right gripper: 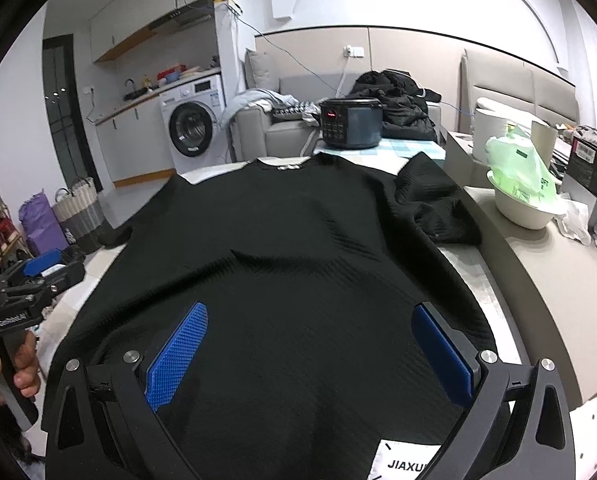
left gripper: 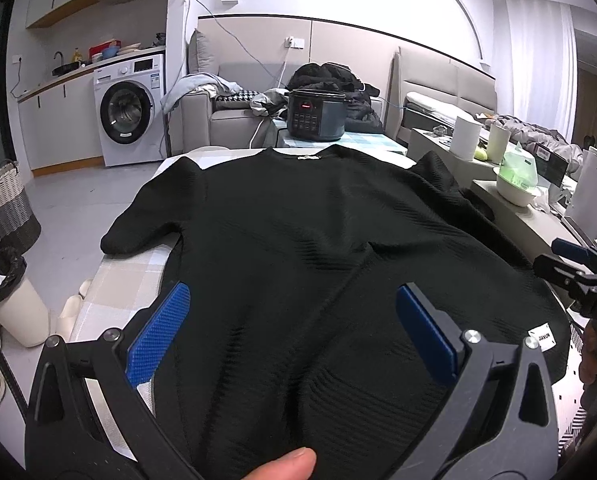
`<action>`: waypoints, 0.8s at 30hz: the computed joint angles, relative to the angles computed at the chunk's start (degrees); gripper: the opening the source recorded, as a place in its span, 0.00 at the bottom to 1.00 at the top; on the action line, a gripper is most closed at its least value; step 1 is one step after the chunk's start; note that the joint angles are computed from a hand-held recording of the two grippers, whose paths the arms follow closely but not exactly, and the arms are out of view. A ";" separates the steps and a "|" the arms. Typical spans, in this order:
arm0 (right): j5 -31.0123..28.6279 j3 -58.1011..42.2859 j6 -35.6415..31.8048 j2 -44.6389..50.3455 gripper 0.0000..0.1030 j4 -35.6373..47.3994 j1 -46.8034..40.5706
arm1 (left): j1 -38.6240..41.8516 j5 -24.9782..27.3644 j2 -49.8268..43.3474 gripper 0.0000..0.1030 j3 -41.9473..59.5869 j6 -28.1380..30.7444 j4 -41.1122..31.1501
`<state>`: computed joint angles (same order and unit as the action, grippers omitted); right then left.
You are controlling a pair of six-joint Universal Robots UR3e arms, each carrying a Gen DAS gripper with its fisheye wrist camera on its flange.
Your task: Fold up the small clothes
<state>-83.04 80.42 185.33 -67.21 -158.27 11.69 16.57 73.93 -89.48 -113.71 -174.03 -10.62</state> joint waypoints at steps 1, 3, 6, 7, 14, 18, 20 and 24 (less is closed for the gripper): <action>1.60 1.31 -0.13 -0.45 1.00 -1.96 -0.44 | -0.03 -0.02 -0.10 0.99 -0.14 0.13 0.27; 4.68 3.09 0.12 -1.27 1.00 -4.45 -1.27 | -0.19 0.19 -0.24 0.99 -0.30 0.15 0.63; 5.42 3.59 -0.13 -1.29 1.00 -5.97 -1.00 | -0.53 0.50 -0.28 0.99 0.18 -0.08 0.22; 5.82 3.72 -0.63 -1.08 1.00 -6.73 -0.98 | -0.46 0.42 -0.26 0.99 0.11 -0.03 0.27; 6.04 2.16 -0.93 0.66 1.00 -6.95 -0.97 | -0.74 0.83 -0.91 0.99 -0.01 0.12 1.05; 5.06 0.98 -0.69 1.48 1.00 -5.97 -0.66 | -0.03 0.10 -1.21 0.99 -0.31 -0.09 1.70; 5.36 0.72 -0.73 1.67 1.00 -5.81 -0.90 | 0.39 -0.29 -1.23 0.99 -0.51 -0.17 1.89; 4.19 -0.05 -0.73 2.38 1.00 -5.79 -0.64 | 1.13 -0.39 -1.31 0.99 -0.72 0.14 1.90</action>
